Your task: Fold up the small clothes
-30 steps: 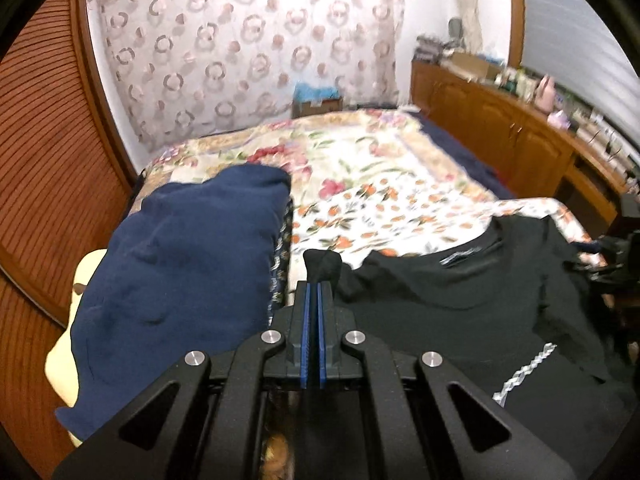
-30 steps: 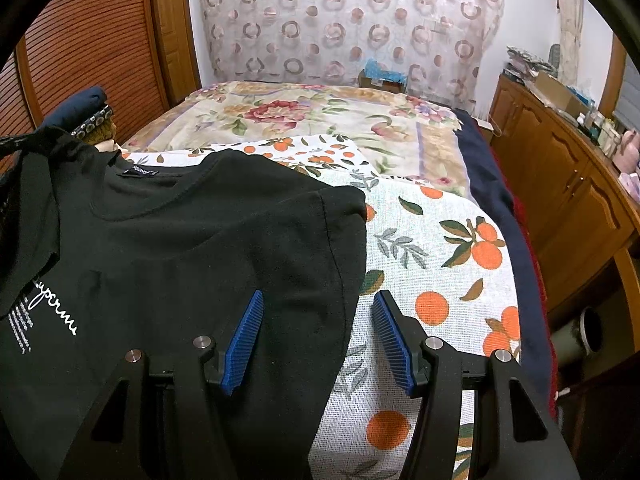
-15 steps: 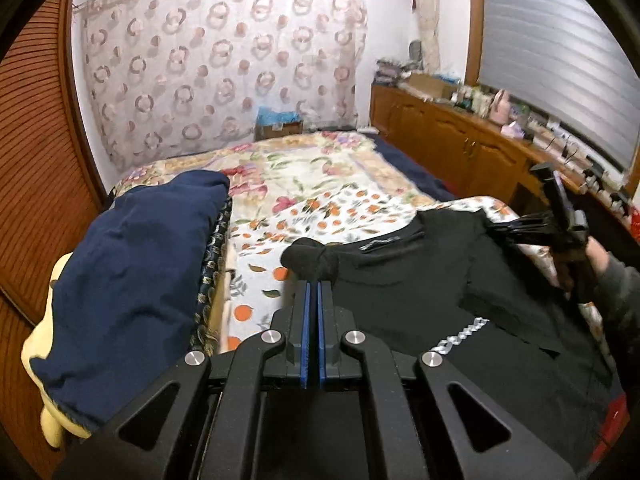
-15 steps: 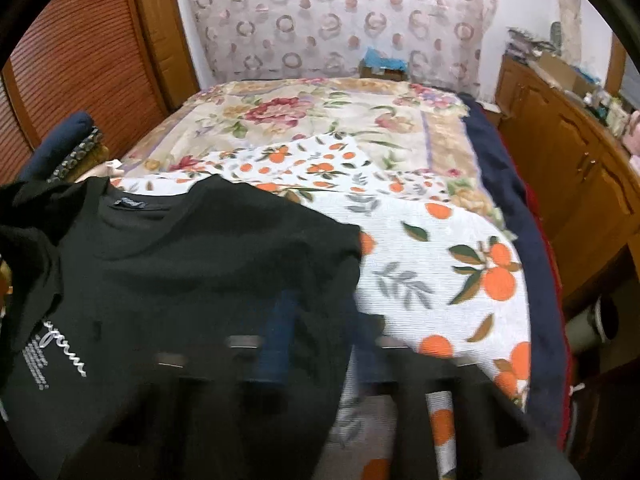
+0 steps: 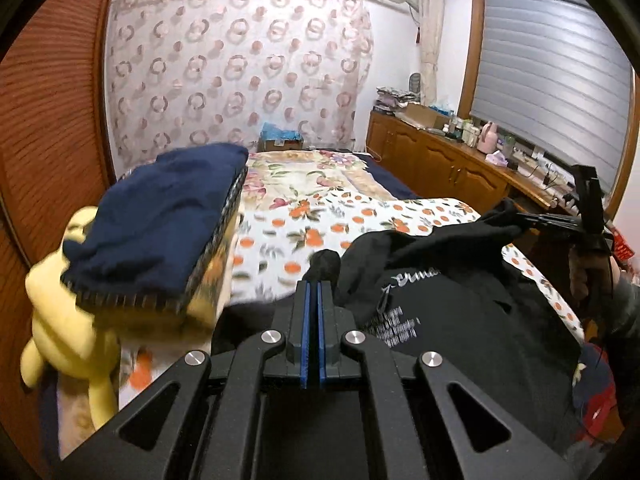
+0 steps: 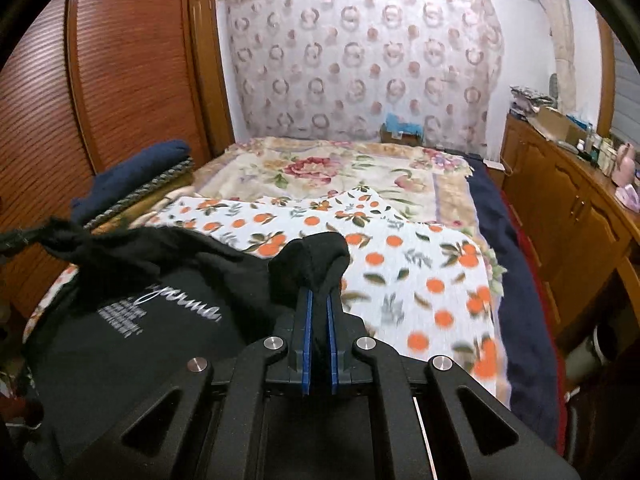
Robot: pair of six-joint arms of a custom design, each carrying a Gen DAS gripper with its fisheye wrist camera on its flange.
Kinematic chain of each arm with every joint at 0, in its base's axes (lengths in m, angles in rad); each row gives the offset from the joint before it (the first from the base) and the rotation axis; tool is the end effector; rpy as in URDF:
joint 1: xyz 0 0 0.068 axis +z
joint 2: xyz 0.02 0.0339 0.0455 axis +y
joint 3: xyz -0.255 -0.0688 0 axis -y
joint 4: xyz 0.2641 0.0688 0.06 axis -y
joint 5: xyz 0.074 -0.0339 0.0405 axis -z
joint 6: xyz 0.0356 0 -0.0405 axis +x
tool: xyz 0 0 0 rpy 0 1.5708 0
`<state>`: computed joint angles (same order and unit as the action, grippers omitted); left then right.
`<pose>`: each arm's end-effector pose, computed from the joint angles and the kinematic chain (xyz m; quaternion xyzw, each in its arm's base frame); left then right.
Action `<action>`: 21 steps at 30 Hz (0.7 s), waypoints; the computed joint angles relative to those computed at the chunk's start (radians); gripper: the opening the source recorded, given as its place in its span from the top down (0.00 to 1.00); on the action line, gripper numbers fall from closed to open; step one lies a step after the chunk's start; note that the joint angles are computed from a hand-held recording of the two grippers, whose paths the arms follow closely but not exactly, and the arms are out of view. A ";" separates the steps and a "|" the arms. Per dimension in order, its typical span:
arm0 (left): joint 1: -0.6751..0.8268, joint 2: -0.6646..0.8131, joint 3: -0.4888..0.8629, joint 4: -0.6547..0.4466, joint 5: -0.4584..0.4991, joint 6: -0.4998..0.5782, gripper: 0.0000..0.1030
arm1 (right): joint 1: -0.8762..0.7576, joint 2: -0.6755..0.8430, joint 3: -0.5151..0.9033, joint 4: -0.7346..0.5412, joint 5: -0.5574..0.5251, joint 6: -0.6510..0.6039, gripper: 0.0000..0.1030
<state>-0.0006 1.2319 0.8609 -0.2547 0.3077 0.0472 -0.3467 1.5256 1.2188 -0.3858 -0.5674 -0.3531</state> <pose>0.2906 -0.0110 0.2510 0.0908 0.8780 -0.1259 0.4528 0.3436 -0.1038 0.2793 -0.1218 0.8686 0.0981 0.4702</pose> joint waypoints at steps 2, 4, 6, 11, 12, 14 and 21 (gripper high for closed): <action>0.027 -0.035 -0.038 0.006 0.020 -0.008 0.96 | -0.043 -0.061 -0.068 0.009 -0.062 0.009 0.94; 0.050 -0.067 -0.070 0.010 0.042 -0.015 0.96 | -0.072 -0.103 -0.119 0.021 -0.111 0.020 0.94; 0.072 -0.105 -0.101 0.015 0.053 -0.019 0.96 | -0.085 -0.133 -0.158 0.026 -0.138 0.007 0.94; 0.112 -0.235 -0.175 -0.015 0.073 -0.007 0.96 | -0.145 -0.156 -0.208 0.025 -0.232 -0.010 0.94; 0.123 -0.255 -0.187 -0.022 0.077 -0.006 0.96 | -0.163 -0.151 -0.211 0.025 -0.262 -0.012 0.94; 0.149 -0.288 -0.211 -0.031 0.098 -0.017 0.96 | -0.178 -0.168 -0.242 0.028 -0.260 -0.022 0.94; 0.232 -0.363 -0.259 -0.061 0.152 0.004 0.96 | -0.213 -0.224 -0.280 -0.038 -0.261 -0.081 0.94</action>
